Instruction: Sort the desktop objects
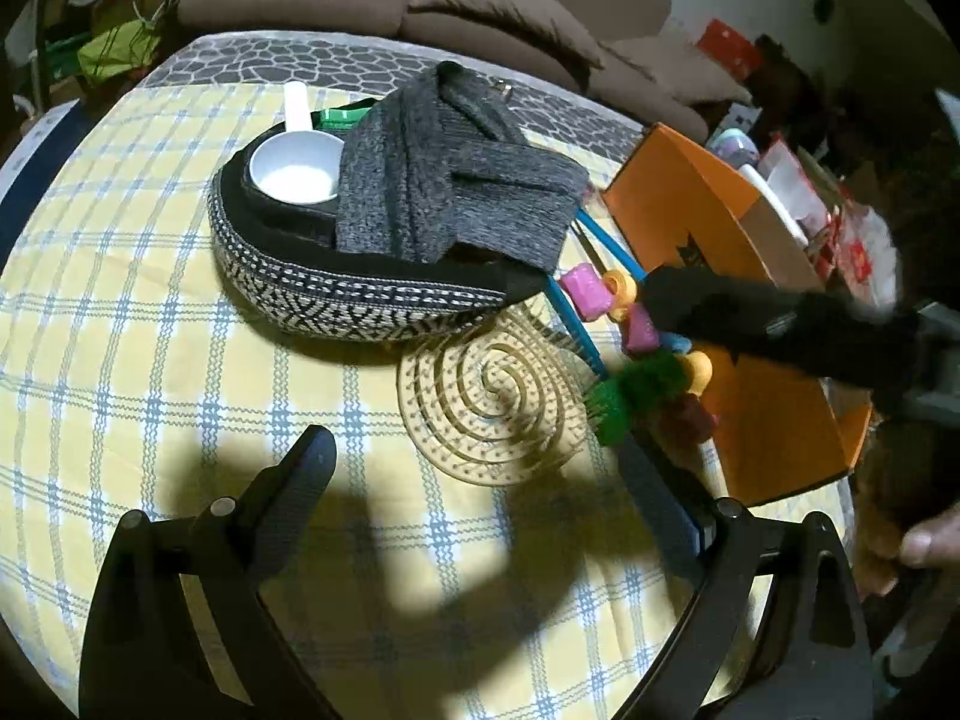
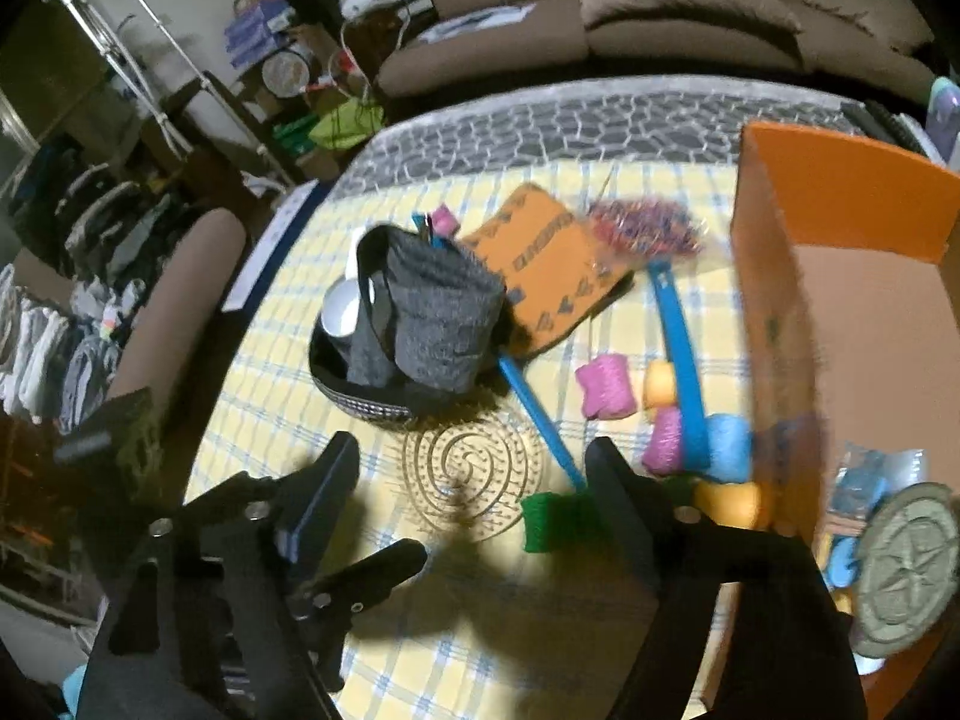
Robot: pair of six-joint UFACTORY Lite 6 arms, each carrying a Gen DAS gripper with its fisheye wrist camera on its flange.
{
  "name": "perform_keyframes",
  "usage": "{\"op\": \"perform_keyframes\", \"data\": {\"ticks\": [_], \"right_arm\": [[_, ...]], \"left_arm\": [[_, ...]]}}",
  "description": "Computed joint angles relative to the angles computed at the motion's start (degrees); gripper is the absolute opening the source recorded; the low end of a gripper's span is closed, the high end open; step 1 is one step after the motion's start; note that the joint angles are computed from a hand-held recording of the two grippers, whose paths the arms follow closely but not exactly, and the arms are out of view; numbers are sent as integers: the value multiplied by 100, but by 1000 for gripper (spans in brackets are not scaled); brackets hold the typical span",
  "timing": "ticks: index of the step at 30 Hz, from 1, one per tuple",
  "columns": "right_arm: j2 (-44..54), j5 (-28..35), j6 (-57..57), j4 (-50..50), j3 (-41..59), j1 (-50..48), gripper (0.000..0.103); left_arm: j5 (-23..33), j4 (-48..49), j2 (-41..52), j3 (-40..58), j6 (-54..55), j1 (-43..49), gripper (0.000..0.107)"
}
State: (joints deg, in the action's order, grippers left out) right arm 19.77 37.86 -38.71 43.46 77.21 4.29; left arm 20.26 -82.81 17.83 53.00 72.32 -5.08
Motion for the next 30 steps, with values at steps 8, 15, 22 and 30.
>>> {"op": "perform_keyframes", "data": {"ticks": [8,15,22,30], "right_arm": [[587,-271,545,-461,239,391,66],[1187,-353,930,-687,534,540,64],[1392,-232,707,-239,640,398,70],[1387,-278,581,-174,583,399,67]], "left_arm": [[102,-31,154,151,14,9,95],[56,5,295,268,0,-59,95],[-176,145,397,337,-108,-153,96],[57,181,637,489,-129,-146,94]]}}
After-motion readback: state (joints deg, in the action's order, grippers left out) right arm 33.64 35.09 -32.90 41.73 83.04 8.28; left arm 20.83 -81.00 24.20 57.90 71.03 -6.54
